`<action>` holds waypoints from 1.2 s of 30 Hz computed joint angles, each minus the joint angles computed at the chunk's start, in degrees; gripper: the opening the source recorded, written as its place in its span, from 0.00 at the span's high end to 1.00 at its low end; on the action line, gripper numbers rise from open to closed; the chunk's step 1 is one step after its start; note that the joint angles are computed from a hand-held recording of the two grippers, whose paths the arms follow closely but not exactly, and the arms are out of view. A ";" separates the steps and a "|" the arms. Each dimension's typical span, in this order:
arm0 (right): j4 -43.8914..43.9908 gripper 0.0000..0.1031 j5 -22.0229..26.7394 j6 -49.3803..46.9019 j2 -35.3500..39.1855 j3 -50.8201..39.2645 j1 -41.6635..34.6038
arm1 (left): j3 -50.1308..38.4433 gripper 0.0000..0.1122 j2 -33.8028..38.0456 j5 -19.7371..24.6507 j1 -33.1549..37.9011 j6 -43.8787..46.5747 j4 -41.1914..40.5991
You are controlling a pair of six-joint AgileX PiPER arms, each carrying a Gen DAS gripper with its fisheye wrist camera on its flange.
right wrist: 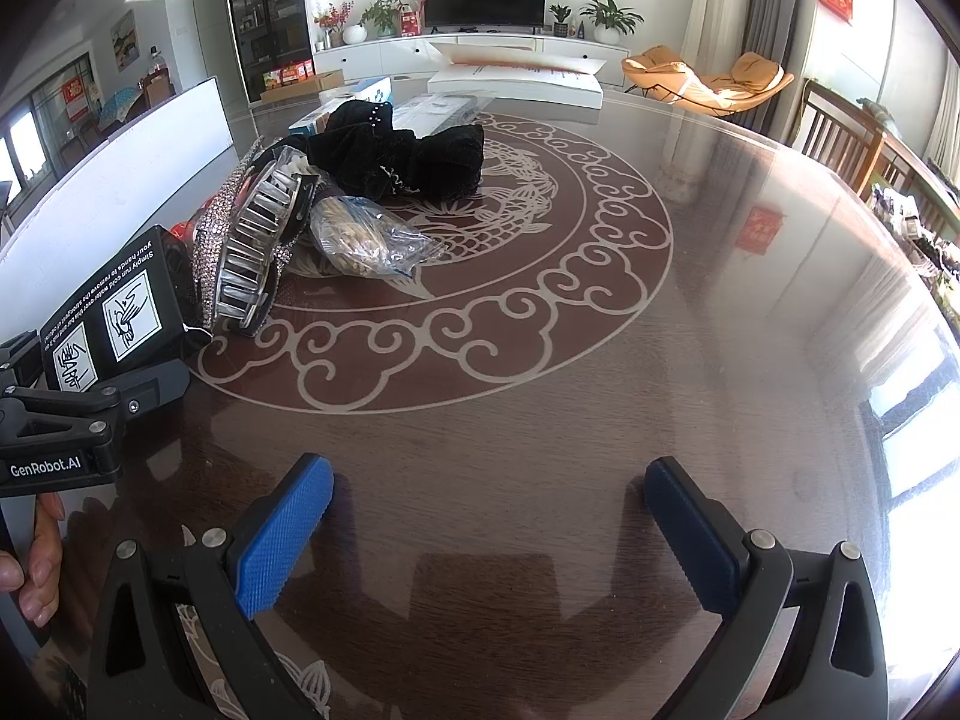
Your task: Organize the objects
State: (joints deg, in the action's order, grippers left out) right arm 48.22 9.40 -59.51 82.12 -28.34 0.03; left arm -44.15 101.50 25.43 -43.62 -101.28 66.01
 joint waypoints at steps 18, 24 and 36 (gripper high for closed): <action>0.93 0.00 -0.05 -1.03 0.05 0.05 -0.08 | -0.18 0.08 0.12 0.13 -0.26 -0.01 -0.16; 1.08 0.00 -0.04 -1.21 0.02 0.09 -0.11 | -0.19 0.08 0.12 0.15 -0.28 0.00 -0.19; 0.94 0.00 -0.05 -1.05 -0.15 0.23 -0.09 | -0.18 0.08 0.10 0.22 -0.36 -0.05 -0.22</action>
